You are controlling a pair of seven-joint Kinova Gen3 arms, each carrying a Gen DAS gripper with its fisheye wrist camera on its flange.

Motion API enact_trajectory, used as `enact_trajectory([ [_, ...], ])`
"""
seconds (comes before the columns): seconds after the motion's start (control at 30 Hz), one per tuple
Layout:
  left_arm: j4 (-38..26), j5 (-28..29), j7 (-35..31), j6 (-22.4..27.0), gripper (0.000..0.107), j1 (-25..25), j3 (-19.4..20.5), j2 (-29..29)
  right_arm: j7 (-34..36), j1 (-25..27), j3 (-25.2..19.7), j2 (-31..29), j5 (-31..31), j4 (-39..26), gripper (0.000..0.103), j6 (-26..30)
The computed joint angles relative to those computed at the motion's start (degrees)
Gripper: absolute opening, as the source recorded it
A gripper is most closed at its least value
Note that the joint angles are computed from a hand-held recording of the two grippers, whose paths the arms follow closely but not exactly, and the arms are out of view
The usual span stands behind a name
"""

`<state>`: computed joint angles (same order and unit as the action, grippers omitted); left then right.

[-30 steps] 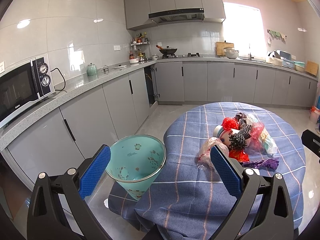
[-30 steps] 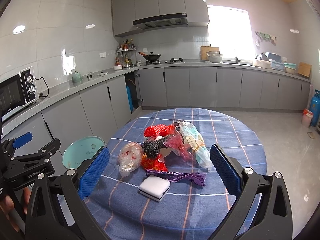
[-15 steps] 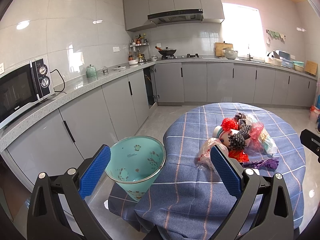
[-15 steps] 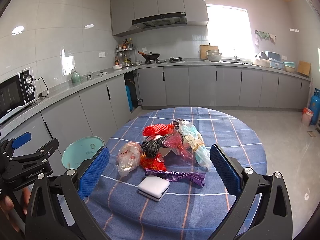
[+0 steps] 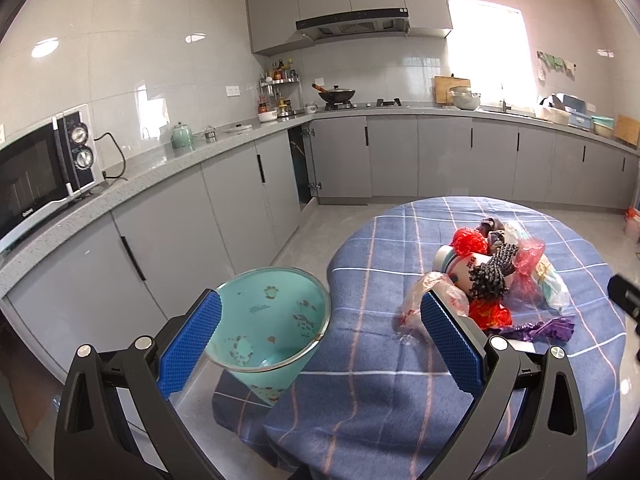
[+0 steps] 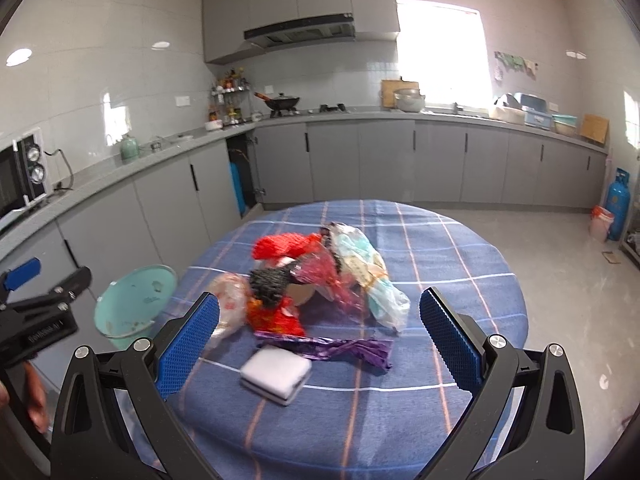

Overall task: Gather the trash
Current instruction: 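Grasp the clear plastic bag with the left tool while the right tool grasps the printed bag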

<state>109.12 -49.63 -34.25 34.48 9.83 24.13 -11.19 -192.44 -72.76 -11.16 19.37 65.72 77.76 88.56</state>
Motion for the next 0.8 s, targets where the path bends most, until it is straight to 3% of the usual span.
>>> enact_trajectory([
  [0.2, -2.00, -7.85, 7.12, 1.89, 0.098, 2.65, 2.97, 8.12, -3.01, 3.12, 0.42, -0.21, -2.58, 4.45, 0.099, -1.35],
  [0.47, -5.80, -13.35, 10.05, 4.27, 0.098, 10.34, -0.03, 18.12, -5.50, 7.76, 0.37, -0.55, -5.71, 8.94, 0.099, -4.23],
  [0.67, -9.44, -9.20, 5.19, 3.71, 0.098, 13.03, -3.42, 22.82, -6.65, 11.32, 0.59, -1.18, -7.04, 11.78, 0.098, -8.00],
  [0.8, -10.43, -4.49, 0.60, 0.38, 0.094, 12.97, -5.22, 23.77, -6.31, 13.65, 1.00, -1.69, -6.85, 12.64, 0.098, -10.26],
])
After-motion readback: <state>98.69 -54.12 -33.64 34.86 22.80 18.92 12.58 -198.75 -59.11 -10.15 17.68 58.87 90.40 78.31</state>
